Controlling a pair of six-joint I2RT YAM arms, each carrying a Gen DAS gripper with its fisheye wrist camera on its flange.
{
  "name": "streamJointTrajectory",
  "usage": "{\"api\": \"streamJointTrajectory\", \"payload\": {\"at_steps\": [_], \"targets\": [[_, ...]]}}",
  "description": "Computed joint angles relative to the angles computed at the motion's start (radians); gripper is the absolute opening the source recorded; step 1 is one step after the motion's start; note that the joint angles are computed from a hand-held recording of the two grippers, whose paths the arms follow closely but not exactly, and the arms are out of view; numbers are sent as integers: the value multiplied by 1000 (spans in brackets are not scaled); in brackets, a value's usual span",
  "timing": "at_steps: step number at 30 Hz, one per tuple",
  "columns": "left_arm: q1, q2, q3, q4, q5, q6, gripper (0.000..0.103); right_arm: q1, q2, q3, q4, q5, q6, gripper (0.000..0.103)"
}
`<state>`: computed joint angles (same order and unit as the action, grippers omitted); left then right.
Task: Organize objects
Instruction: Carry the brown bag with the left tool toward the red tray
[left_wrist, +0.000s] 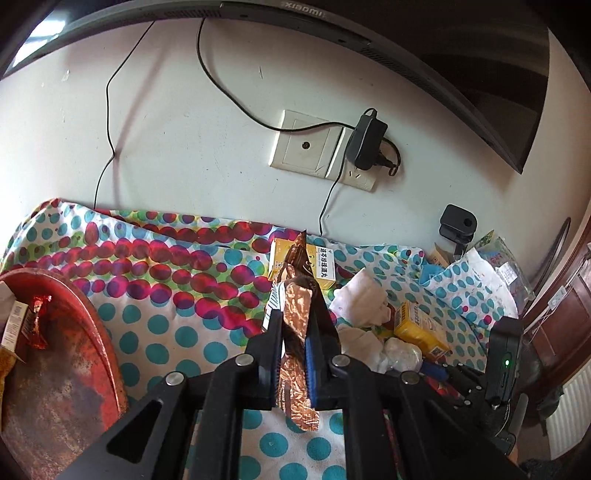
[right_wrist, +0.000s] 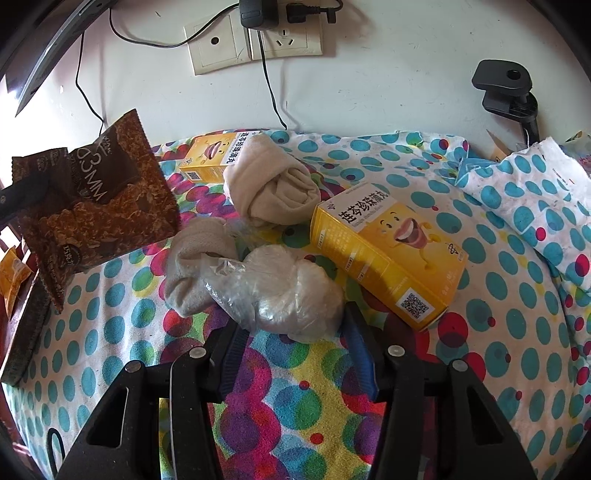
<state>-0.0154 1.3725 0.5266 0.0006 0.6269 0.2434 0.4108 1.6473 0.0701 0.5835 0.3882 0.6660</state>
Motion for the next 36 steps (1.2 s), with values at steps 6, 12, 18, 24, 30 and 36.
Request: {"api": "streamJointTrajectory", "payload": {"at_steps": [6,12,18,24,30,36], "targets": [[74,-120,-51,-59,40,91,10,-23,-8,-24,33,-10,3,39],[175,-218,-70,-159,98,184,10,12,-5,3,-21,32,14,38],[285,-284,-55,-263,150,277,10,22,11,27,-53,46,16,38],[414,-321,-30,-338,224,366,10,37,15,42,-83,63,23,38],[530,-326,10,-420,307,450,9,49,17,56,-114,79,27,39],[608,-300,74,-500,353,513,9,50,18,56,-116,81,25,39]]}}
